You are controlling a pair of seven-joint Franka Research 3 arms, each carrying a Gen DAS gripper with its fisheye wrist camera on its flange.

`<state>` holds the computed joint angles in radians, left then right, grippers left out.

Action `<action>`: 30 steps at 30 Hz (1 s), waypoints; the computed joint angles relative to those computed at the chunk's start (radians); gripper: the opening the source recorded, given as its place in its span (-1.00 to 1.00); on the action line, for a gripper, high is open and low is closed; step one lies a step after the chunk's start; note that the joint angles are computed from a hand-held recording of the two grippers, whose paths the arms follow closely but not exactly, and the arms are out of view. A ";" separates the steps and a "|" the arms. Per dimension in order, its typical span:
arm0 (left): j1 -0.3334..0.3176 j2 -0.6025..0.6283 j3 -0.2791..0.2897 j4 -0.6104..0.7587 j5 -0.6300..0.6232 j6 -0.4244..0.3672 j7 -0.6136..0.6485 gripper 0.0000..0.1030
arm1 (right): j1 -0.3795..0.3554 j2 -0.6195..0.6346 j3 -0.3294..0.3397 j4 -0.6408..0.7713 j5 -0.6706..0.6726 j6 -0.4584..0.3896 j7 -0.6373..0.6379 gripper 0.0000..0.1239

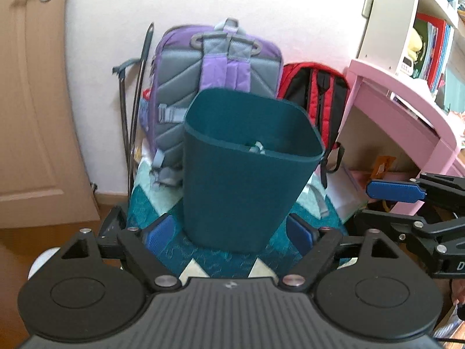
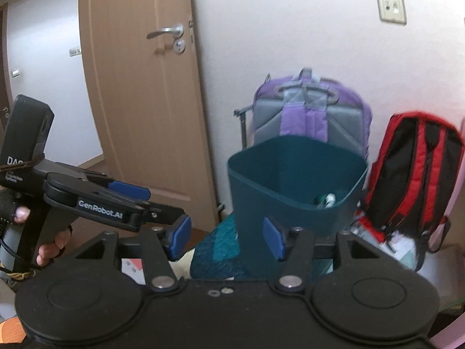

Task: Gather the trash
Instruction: 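Move both open tools back down toward the floor trash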

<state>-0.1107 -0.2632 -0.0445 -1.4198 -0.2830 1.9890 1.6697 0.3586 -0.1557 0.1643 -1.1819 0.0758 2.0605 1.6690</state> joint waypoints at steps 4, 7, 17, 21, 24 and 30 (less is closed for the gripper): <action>0.003 -0.065 0.025 -0.136 -0.022 0.034 0.032 0.65 | 0.008 -0.047 0.001 -0.121 0.033 0.027 -0.009 -0.09; 0.002 -0.098 0.043 -0.228 -0.028 0.061 0.066 0.66 | 0.010 -0.081 0.005 -0.223 0.055 0.065 -0.012 -0.08; 0.041 -0.089 0.082 -0.466 -0.034 0.112 0.103 0.99 | 0.028 -0.101 0.015 -0.513 0.132 0.139 0.019 -0.06; 0.082 -0.043 0.080 -0.541 -0.006 0.137 0.107 0.99 | 0.040 -0.087 0.020 -0.629 0.160 0.156 0.064 -0.06; 0.113 0.002 0.077 -0.583 0.020 0.140 0.117 0.99 | 0.047 -0.066 0.029 -0.705 0.153 0.179 0.115 -0.06; 0.162 0.093 0.057 -0.653 0.074 0.172 0.166 0.99 | 0.062 0.016 0.029 -0.802 0.118 0.239 0.192 -0.06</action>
<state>0.0509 -0.1707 0.0125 -2.0726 -0.2086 2.1607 1.8362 0.4211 -0.1401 0.1937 -1.9843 0.1935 2.2994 1.8610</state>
